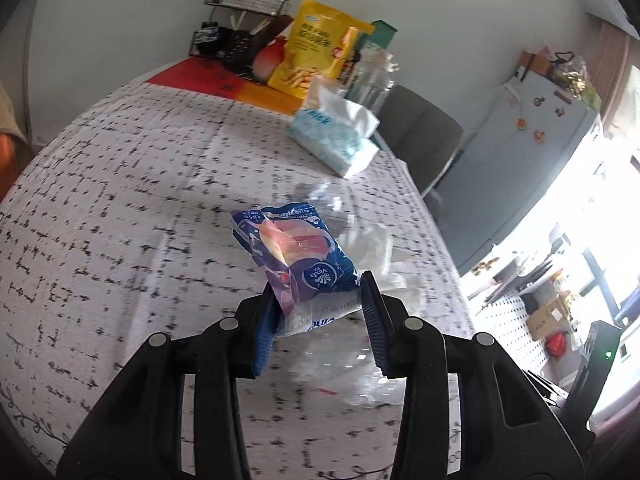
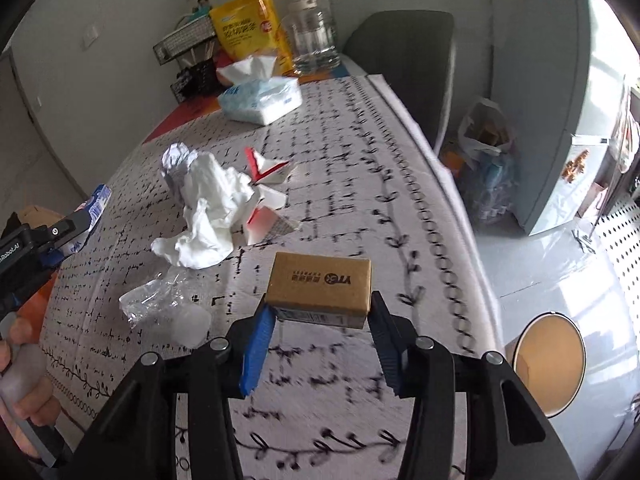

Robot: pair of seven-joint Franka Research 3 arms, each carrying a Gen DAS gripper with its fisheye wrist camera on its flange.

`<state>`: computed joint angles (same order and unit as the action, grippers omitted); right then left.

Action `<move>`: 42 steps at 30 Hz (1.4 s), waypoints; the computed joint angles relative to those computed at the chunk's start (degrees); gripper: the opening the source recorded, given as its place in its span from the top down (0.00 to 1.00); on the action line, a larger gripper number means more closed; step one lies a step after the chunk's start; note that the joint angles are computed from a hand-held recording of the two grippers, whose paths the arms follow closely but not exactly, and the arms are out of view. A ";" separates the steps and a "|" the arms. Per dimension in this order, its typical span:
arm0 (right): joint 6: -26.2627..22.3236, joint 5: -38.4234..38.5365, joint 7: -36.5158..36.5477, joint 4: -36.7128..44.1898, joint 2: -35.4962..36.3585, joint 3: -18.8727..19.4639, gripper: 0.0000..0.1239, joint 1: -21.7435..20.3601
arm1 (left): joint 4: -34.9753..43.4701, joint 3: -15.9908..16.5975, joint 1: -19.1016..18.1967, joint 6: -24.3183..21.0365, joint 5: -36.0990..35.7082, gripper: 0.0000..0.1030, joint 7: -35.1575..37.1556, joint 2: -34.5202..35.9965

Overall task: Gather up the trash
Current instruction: 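Carry both items to the bin and open the right gripper to drop the box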

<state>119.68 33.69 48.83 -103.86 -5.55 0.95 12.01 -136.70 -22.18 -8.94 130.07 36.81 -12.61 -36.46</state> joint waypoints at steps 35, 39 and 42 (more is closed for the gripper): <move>0.86 2.42 6.64 20.24 18.85 -4.22 0.62 -15.28 | 53.26 8.01 -13.97 5.47 3.95 0.61 22.47 53.90; 0.63 1.23 8.71 24.73 23.32 -4.15 0.62 -17.70 | 65.05 9.46 -17.06 3.28 0.51 0.61 28.76 62.87; 0.30 -0.27 10.52 29.66 27.80 -3.95 0.62 -19.38 | 75.59 10.53 -19.35 0.71 -2.50 0.61 33.29 70.28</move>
